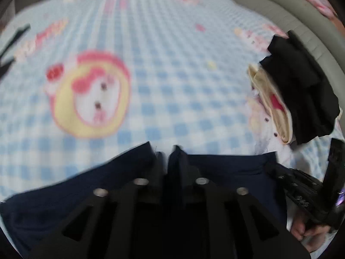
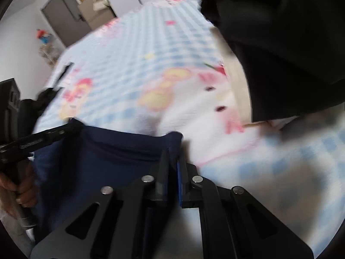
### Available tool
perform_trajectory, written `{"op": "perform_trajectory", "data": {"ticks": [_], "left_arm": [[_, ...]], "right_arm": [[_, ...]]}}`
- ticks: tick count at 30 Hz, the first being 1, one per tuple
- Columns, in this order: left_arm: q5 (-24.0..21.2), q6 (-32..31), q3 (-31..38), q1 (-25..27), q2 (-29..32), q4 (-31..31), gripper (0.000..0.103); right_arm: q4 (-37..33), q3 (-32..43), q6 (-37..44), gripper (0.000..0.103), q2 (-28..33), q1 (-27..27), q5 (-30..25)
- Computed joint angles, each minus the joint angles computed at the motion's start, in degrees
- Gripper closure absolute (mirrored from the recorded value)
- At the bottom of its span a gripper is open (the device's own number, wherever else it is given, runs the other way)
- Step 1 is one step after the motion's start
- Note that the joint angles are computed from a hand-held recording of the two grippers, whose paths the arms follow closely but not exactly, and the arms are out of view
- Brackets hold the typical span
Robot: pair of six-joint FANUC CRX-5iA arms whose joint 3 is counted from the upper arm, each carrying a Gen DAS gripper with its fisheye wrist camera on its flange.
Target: Fold clothes
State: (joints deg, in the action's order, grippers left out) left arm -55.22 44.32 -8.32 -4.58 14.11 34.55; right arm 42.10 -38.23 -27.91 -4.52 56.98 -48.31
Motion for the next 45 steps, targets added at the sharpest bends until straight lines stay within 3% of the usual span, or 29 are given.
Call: {"op": "perform_trajectory", "data": {"ticks": [3, 5, 9, 14, 17, 18, 20, 22, 25, 27, 31, 34, 36, 37, 40, 45], "left_arm": [[4.2, -8.5, -7.3, 0.8, -5.9, 8.4, 0.080], [5.3, -12.1, -10.9, 1.9, -10.5, 10.6, 0.075], [-2.2, -8.5, -13.5, 7.0, -17.2, 4.1, 0.073], [-8.3, -12.0, -23.9, 15.8, -28.3, 3.1, 0.073], [-11.0, -12.1, -25.6, 18.5, -29.8, 0.4, 0.073], [-12.4, -10.4, -24.5, 18.2, -28.5, -1.9, 0.073], [-12.9, -5.0, -22.0, 17.5, -26.8, -6.5, 0.073], [-12.7, -6.2, -23.4, 20.9, -28.4, -2.9, 0.073], [-16.1, -10.4, -25.8, 25.1, -29.7, 3.9, 0.073], [-17.2, -12.0, -27.1, 25.6, -30.7, 5.3, 0.073], [-17.9, -17.5, -30.7, 24.5, -33.5, 8.0, 0.073], [-15.8, -17.8, -30.8, 21.2, -34.8, 5.1, 0.073], [-14.2, -12.3, -28.7, 17.8, -32.2, 0.3, 0.073], [-14.4, -11.2, -28.4, 17.7, -31.5, -0.5, 0.073], [-15.6, -14.1, -30.2, 20.6, -32.8, 2.7, 0.073], [-17.0, -14.9, -31.1, 24.7, -34.4, 4.6, 0.063]], "right_arm": [[1.1, 0.8, -1.0, 0.088, -0.1, 2.0, -3.4], [3.1, 0.3, -3.8, 0.079, -2.5, 4.5, -6.1], [4.3, -0.4, -7.9, 0.079, -7.7, 11.1, -9.5], [3.5, 2.4, -10.5, 0.078, -6.6, 20.2, -13.3], [3.4, 2.5, -9.9, 0.078, -4.8, 22.2, -10.1], [-0.4, 4.3, -5.4, 0.078, -2.6, 21.6, -8.7], [-8.5, 8.5, 0.3, 0.080, 0.8, 22.2, -12.6], [-8.2, 6.6, -4.4, 0.080, -0.8, 23.7, -12.5], [-3.3, 4.0, -12.1, 0.076, -3.5, 26.7, -14.4], [-1.3, 3.8, -12.8, 0.075, -3.5, 27.4, -14.2], [-6.2, 6.4, -9.2, 0.075, -1.2, 27.2, -14.2], [-4.3, 4.0, -16.0, 0.074, -3.7, 27.7, -12.1], [-4.5, 3.5, -17.8, 0.074, -4.7, 27.8, -10.8], [-7.0, 5.3, -16.4, 0.073, -3.7, 28.0, -12.9], [-13.4, 9.5, -8.8, 0.073, -0.6, 27.3, -16.7], [-9.5, 9.1, -13.9, 0.071, -1.2, 28.9, -17.7]]}}
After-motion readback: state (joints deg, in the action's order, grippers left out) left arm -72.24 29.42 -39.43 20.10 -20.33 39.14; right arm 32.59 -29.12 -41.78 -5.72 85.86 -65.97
